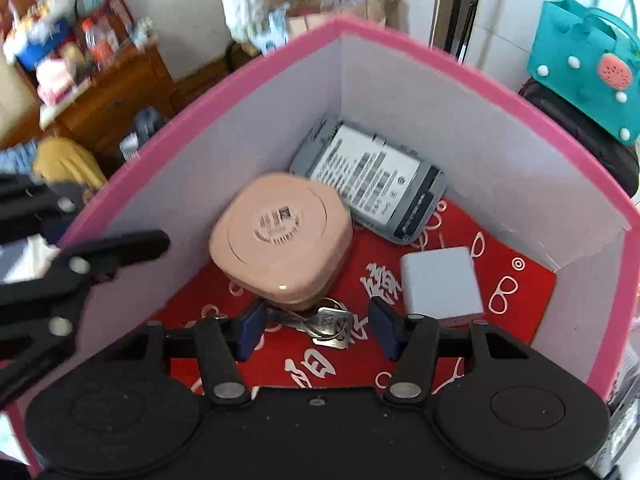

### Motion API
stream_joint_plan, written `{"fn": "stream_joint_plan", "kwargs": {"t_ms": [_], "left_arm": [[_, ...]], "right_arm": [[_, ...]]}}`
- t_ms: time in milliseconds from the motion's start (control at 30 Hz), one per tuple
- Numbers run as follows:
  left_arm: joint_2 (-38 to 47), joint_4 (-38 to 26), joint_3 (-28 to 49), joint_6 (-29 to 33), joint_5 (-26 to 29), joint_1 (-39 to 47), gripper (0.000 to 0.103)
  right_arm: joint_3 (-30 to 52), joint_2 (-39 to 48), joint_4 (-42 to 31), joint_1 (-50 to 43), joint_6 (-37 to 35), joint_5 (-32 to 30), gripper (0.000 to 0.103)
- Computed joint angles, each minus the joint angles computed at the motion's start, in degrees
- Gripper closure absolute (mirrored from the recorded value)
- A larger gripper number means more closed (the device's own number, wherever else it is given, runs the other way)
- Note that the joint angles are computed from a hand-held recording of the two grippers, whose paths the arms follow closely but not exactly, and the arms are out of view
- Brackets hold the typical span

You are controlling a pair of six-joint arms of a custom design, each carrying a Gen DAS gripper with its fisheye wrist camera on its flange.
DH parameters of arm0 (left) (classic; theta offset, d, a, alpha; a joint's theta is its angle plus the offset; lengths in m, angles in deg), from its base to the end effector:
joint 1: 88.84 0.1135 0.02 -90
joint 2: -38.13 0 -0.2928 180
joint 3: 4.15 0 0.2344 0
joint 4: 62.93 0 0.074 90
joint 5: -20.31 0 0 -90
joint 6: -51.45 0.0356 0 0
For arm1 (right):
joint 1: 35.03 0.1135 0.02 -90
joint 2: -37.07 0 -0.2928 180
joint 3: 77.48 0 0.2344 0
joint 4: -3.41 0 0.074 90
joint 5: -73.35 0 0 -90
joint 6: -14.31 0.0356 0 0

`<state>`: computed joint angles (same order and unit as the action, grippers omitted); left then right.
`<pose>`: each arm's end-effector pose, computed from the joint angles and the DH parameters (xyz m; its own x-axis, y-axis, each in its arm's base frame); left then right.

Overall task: Organize rigid objects
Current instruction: 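Lower the peach compact onto the red lining and open the right gripper, then move the right gripper to the cream plastic connector and grasp it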

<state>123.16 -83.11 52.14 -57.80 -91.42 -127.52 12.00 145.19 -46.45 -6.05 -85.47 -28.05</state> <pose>0.2194 -0.1588 0.2118 -0.6843 0.1555 -0.7124 0.1748 0.9835 0.0468 0.3230 0.1869 0.2155 -0.7106 -0.5839 -0.3924 -0.6688 0.7339 0.1190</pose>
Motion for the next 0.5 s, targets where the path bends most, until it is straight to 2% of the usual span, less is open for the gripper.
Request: {"fn": "stream_joint_plan", "kwargs": {"t_ms": [200,500], "left_arm": [[0.2,0.9,-0.1,-0.3,0.9,1.0,0.094],[0.5,1.5,-0.4,-0.8,-0.6,0.2,0.094]], "right_arm": [[-11.8,-14.5,8.0,-3.6,-3.5,-3.7,0.040],[-28.3,-32.6,18.0,-17.0,-5.1,-12.3,0.037]]}}
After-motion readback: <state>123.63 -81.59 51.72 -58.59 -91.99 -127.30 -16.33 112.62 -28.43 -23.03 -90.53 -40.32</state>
